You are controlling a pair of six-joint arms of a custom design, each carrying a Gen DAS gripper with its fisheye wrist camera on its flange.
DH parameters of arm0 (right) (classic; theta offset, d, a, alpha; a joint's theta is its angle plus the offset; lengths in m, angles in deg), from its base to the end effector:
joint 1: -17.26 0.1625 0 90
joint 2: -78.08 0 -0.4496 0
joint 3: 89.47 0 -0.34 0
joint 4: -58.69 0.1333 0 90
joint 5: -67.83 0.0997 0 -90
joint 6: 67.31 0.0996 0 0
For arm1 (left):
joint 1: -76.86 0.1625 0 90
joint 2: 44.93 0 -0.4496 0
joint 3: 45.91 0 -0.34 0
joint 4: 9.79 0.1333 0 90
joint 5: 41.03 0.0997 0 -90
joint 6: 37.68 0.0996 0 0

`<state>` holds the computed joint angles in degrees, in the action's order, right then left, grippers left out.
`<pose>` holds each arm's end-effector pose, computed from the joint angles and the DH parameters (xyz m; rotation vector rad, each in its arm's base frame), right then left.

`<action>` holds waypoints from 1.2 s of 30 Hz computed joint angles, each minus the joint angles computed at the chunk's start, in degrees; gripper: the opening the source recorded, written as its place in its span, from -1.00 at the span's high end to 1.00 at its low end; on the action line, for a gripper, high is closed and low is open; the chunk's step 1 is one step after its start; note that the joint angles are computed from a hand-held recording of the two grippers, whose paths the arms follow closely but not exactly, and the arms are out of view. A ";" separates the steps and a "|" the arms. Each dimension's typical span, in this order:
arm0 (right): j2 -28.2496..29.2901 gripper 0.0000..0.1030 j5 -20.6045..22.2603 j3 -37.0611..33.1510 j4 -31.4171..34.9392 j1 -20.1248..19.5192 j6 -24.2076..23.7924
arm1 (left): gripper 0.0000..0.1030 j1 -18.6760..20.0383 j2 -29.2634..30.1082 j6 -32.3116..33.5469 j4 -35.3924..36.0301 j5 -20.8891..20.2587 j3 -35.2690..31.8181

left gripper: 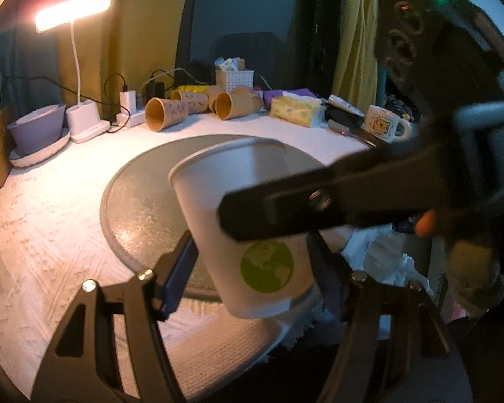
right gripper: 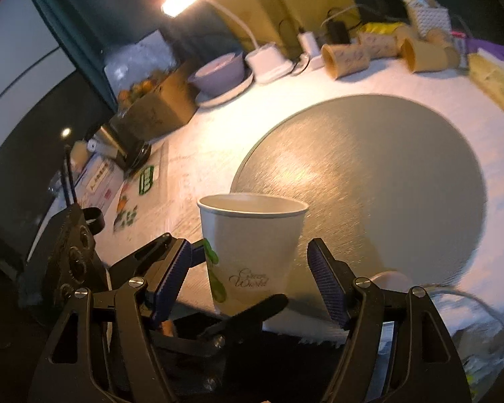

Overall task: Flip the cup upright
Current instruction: 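Rotate the right tool to turn the held cup opening-up over the mat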

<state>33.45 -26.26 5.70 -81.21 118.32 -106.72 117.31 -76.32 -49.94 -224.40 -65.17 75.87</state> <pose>0.2456 -0.5986 0.1154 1.3114 -2.7811 -0.0435 -0.2250 -0.4865 0.0791 0.2759 2.1333 -1.2589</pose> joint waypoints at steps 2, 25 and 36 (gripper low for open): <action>0.64 -0.44 -0.64 -0.09 0.16 0.34 0.32 | -0.31 0.10 0.15 0.91 -1.44 -0.20 0.26; 3.43 -0.37 1.46 -5.91 8.99 -0.39 3.96 | -0.31 0.17 1.23 5.41 -5.93 -2.08 0.82; 4.12 -0.35 1.11 -6.95 9.80 -0.19 3.60 | -0.59 0.91 -0.49 1.13 -1.88 -2.01 0.59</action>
